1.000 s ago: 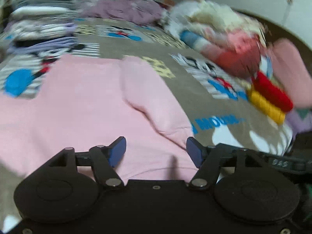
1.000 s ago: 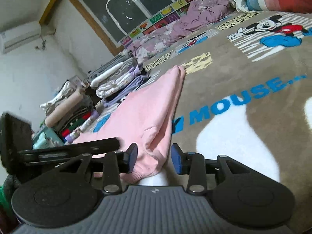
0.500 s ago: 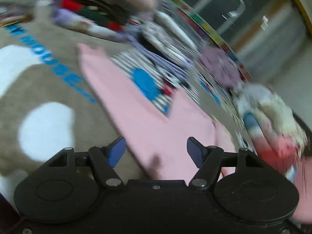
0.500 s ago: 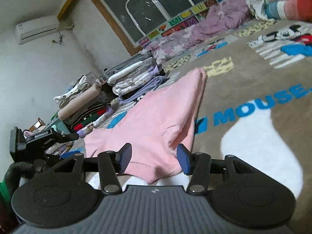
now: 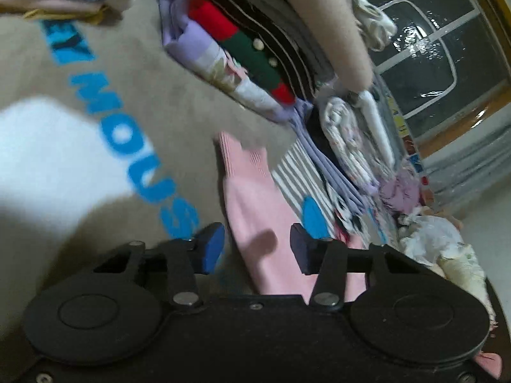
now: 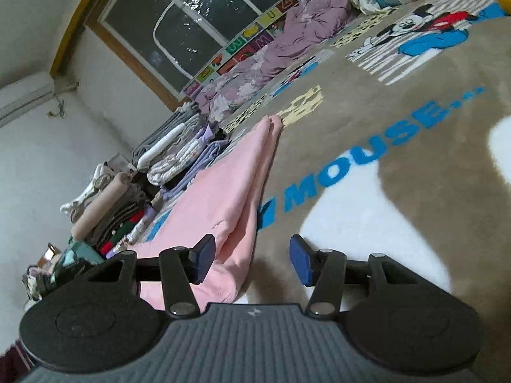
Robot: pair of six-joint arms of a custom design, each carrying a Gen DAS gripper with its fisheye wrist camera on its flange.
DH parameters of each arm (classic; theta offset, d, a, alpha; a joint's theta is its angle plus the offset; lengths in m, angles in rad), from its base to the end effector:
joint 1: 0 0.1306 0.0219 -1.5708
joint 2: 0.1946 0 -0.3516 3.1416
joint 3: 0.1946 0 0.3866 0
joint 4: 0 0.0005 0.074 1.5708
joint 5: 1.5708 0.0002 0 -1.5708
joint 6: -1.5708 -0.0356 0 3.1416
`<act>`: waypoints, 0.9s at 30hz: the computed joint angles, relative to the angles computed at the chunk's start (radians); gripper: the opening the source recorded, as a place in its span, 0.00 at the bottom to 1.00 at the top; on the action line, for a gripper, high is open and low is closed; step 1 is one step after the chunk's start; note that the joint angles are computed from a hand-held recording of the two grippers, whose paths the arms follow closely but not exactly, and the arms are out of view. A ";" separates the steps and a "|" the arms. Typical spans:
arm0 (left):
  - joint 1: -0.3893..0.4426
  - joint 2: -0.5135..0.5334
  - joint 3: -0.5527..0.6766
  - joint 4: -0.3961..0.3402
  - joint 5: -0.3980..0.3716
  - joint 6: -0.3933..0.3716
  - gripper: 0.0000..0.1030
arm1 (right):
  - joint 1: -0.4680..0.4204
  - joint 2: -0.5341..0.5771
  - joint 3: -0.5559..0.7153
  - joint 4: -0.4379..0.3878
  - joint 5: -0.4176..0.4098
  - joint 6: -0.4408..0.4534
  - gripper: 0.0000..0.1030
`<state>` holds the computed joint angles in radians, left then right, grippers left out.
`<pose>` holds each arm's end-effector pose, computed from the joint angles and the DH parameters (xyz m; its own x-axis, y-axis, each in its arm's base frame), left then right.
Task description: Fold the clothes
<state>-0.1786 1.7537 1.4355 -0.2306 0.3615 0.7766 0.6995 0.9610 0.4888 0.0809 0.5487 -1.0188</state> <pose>0.5981 -0.1213 0.2803 -0.6908 -0.5414 -0.4792 -0.0294 0.6833 -0.7295 0.2577 0.1919 0.2365 -0.3066 0.6914 -0.6541 0.1539 0.7142 0.6828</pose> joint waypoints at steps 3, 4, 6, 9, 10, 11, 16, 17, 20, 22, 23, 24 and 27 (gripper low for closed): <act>0.003 0.053 0.072 -0.025 -0.012 -0.043 0.35 | -0.007 0.014 0.003 0.017 -0.008 0.010 0.51; 0.005 0.070 0.092 -0.033 -0.015 -0.051 0.34 | -0.010 0.017 0.002 0.023 -0.011 0.011 0.51; 0.010 0.095 0.120 -0.042 -0.013 -0.053 0.26 | -0.013 0.018 0.002 0.028 -0.013 0.013 0.51; 0.015 0.111 0.145 -0.061 -0.006 -0.056 0.13 | -0.015 0.018 -0.002 0.037 -0.016 0.015 0.51; 0.013 0.109 0.149 -0.067 -0.007 -0.063 0.10 | -0.017 0.018 -0.004 0.042 -0.018 0.015 0.51; 0.009 0.098 0.148 -0.064 -0.010 -0.079 0.08 | -0.018 0.017 -0.005 0.047 -0.020 0.015 0.51; -0.043 -0.009 0.102 -0.013 -0.023 -0.167 0.07 | -0.026 0.008 -0.019 0.078 -0.031 0.004 0.51; -0.061 -0.031 0.098 -0.005 -0.031 -0.189 0.07 | -0.029 0.007 -0.024 0.090 -0.034 -0.001 0.51; -0.123 -0.073 0.109 0.000 -0.063 -0.255 0.07 | -0.041 0.002 -0.043 0.145 -0.053 -0.016 0.51; -0.173 -0.089 0.125 -0.006 -0.096 -0.305 0.07 | -0.051 -0.004 -0.063 0.198 -0.070 -0.035 0.51; -0.197 -0.095 0.133 -0.010 -0.112 -0.328 0.07 | -0.056 -0.008 -0.074 0.224 -0.076 -0.048 0.51; -0.221 -0.101 0.137 -0.012 -0.129 -0.352 0.07 | -0.060 -0.011 -0.085 0.251 -0.082 -0.061 0.51; -0.300 -0.116 0.140 -0.019 -0.183 -0.430 0.07 | -0.076 -0.020 -0.115 0.322 -0.099 -0.094 0.51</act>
<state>-0.4788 1.6378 1.5759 -0.2491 0.1782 0.3464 0.6240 0.9411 0.3738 0.4031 0.4495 -1.1128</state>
